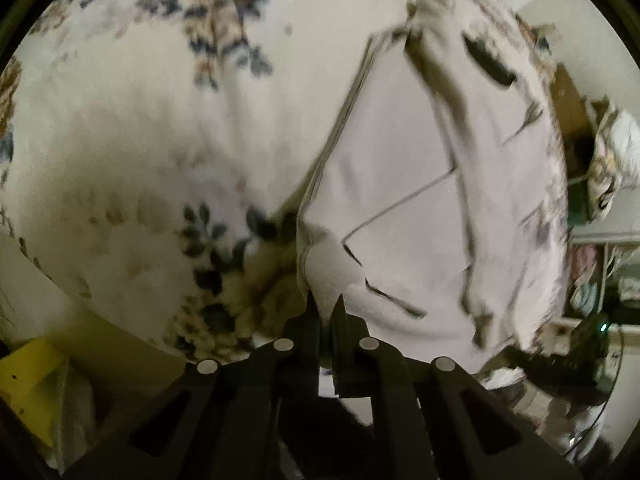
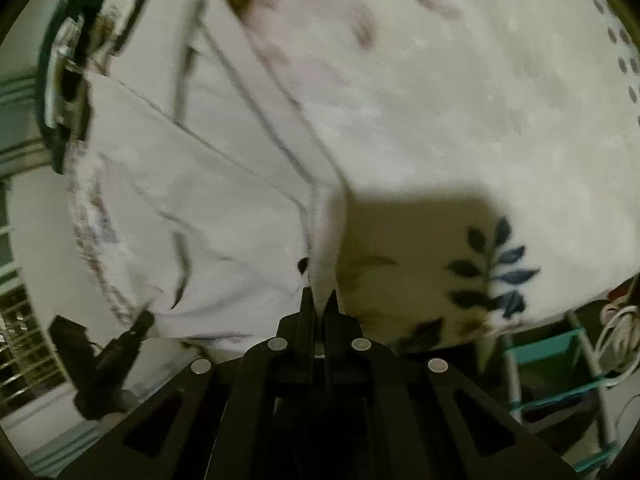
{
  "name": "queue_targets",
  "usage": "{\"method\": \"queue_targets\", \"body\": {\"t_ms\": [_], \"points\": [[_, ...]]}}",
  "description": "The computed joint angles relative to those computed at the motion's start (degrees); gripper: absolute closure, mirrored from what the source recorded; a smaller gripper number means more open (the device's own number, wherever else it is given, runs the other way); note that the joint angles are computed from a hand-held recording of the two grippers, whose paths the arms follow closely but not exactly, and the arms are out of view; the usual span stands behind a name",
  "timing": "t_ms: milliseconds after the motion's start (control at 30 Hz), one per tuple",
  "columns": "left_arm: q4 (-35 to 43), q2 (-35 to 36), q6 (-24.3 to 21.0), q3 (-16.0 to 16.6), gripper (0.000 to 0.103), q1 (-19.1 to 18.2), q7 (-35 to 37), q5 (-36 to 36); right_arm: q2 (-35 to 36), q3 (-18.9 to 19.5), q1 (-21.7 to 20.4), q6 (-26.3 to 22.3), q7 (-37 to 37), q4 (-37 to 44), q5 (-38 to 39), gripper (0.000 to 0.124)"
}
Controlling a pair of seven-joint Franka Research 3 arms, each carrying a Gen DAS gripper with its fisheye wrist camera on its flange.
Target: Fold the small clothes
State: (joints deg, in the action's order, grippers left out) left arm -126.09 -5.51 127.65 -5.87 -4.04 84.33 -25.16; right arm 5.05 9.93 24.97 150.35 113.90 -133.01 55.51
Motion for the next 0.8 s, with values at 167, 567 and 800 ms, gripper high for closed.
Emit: {"method": "queue_targets", "body": {"t_ms": [167, 567, 800], "points": [[8.4, 3.4, -1.0, 0.4, 0.101, 0.9, -1.2, -1.7, -4.1, -1.4, -1.4, -0.3, -1.9, 0.4, 2.9, 0.121], [45.0, 33.5, 2.6, -5.8, 0.097, 3.0, -8.2, 6.0, 11.3, -5.5, -9.7, 2.5, -1.7, 22.6, -5.9, 0.119], [40.8, 30.7, 4.6, -6.9, 0.054, 6.8, -11.5, 5.9, 12.7, -4.6, -13.4, 0.1, -2.4, 24.9, -10.6, 0.072]]}}
